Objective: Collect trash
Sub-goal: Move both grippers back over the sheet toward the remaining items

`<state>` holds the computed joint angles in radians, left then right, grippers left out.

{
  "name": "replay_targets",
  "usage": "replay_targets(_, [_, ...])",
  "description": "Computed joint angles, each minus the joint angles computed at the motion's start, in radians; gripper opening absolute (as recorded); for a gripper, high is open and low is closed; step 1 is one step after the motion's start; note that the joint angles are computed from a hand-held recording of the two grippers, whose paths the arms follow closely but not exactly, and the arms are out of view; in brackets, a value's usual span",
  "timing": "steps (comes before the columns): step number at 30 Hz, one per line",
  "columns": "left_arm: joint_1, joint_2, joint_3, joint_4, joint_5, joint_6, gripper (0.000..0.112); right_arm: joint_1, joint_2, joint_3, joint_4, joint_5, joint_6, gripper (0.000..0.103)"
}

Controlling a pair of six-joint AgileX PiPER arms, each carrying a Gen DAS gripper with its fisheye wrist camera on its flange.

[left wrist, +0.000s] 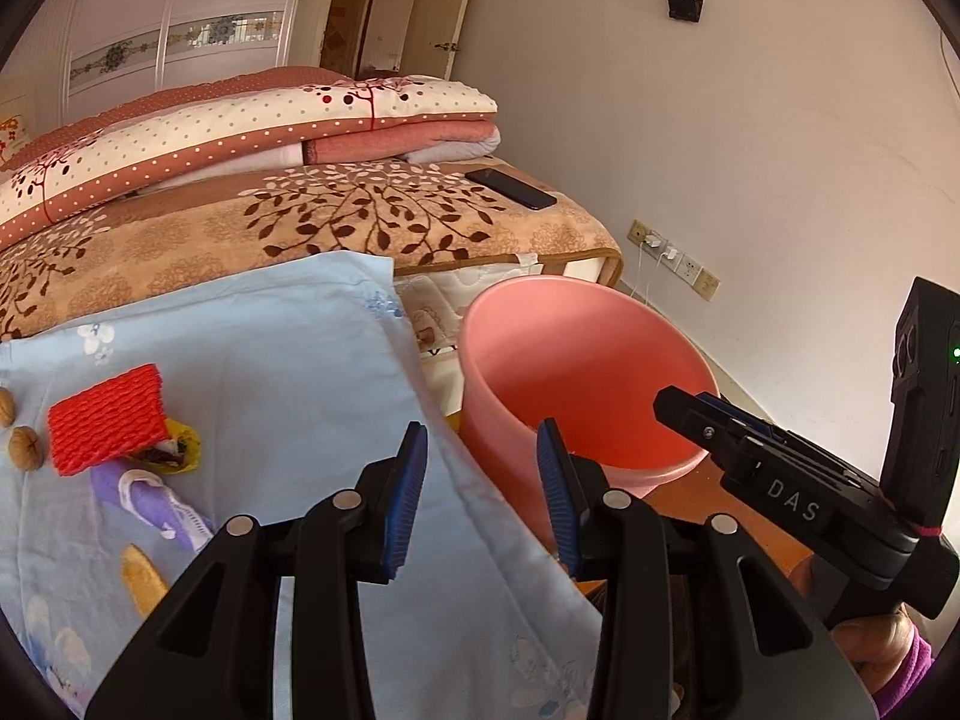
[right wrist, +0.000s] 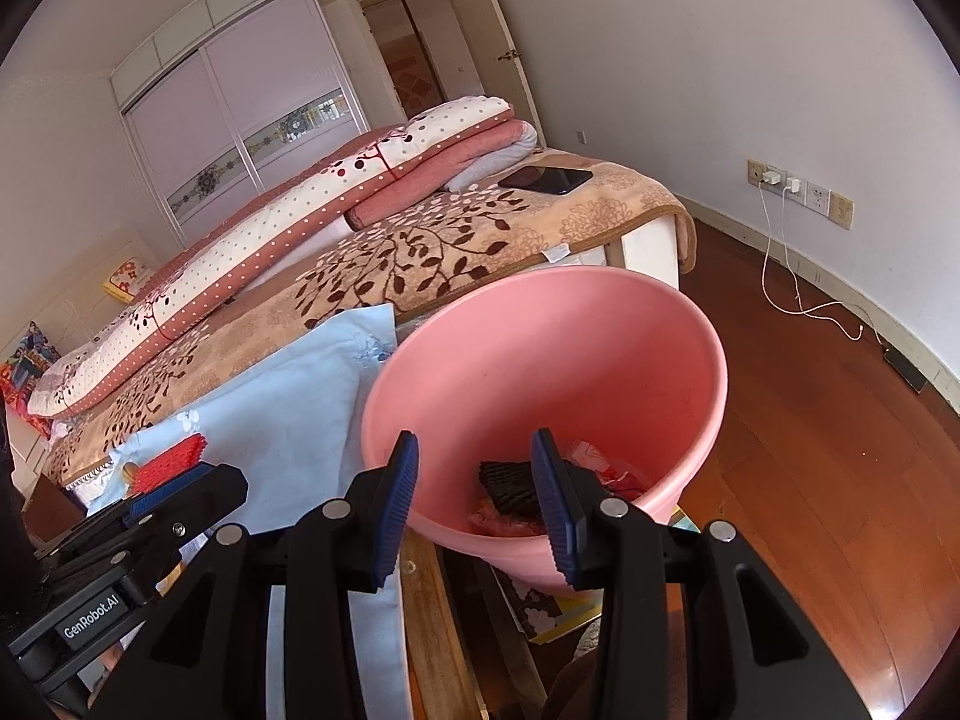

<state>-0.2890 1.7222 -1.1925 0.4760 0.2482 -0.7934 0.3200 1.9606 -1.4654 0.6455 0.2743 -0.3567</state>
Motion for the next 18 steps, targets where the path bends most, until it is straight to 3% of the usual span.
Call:
replay_targets(10, [0.035, -0.164, 0.187, 0.397, 0.057, -0.361, 0.038, 0.090, -0.043, 0.039, -0.072, -0.013, 0.050, 0.039])
replay_targets(18, [0.142, -0.262, 0.353, 0.374, 0.040, -0.360, 0.038, 0.146, -0.052, 0.056, -0.127, -0.011, 0.088, 0.040])
